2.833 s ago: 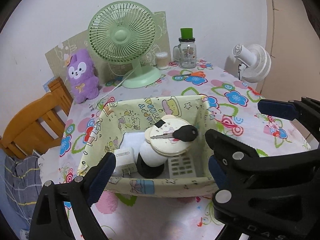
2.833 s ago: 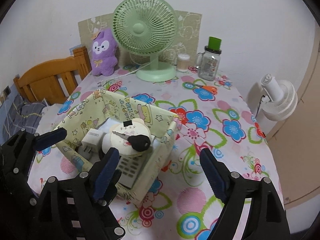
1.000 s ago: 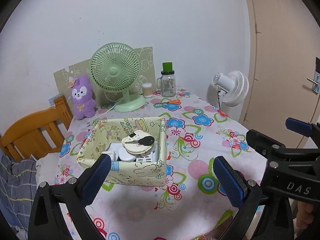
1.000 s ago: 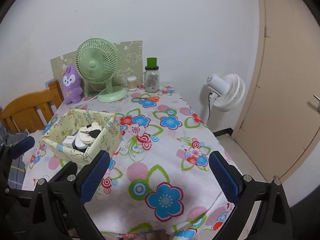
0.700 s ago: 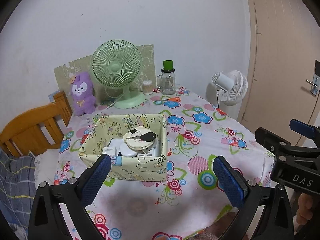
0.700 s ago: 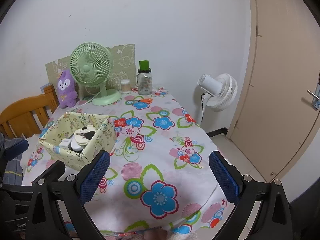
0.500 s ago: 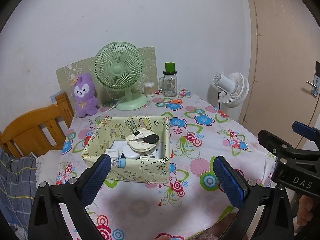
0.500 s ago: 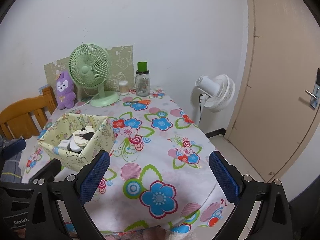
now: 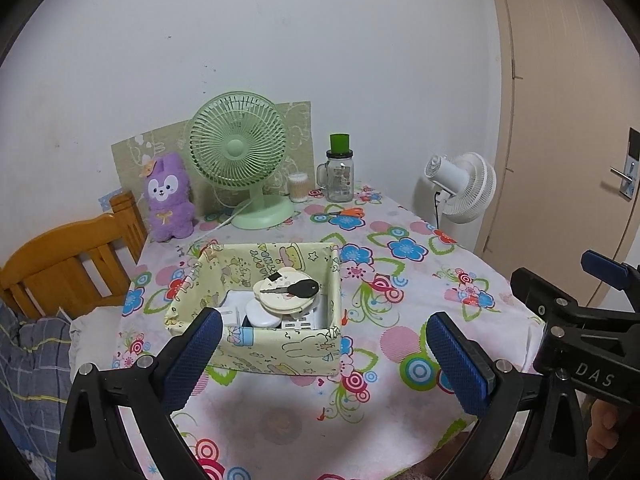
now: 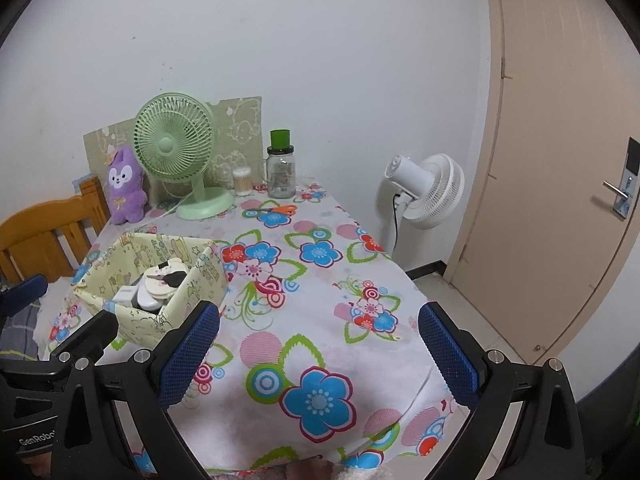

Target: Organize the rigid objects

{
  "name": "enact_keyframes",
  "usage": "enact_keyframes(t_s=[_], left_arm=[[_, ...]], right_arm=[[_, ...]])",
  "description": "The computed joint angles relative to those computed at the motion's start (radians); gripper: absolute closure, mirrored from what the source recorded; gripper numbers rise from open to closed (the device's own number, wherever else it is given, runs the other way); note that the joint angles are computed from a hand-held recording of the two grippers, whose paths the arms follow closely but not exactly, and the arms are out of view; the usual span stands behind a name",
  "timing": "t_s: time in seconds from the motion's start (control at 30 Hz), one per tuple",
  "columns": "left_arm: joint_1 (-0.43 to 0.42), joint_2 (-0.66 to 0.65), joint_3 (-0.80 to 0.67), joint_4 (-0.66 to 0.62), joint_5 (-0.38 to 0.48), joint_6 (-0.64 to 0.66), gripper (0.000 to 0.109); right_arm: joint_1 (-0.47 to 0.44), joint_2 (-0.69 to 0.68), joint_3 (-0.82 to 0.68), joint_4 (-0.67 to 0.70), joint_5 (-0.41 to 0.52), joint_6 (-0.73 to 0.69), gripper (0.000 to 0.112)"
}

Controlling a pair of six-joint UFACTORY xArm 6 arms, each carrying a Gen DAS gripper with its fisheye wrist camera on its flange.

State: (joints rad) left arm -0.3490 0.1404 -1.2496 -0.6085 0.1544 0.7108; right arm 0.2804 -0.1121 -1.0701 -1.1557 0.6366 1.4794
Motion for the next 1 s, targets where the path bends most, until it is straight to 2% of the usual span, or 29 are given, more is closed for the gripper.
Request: enact_keyframes(t_s=[0.47,0.73,1.0], left_arm=[[0.003,0.005,-0.001,0.023,-0.013,-0.022,0.006],[0.012,0.029,-0.024,0.085,-0.013,-0.090,0.006],[0.016,0.028,-0.024,0.095,-0.020,-0.108,0.006]], right_arm=[[-0.014,0.021,-0.017,0.012,-0.036,-0.014,0.011],[-0.040,0.047,-0.034,0.040,-0.093,-0.049,0.011],[-0.046,0.056,-0.043,0.028,-0.111,-0.052,0.011]])
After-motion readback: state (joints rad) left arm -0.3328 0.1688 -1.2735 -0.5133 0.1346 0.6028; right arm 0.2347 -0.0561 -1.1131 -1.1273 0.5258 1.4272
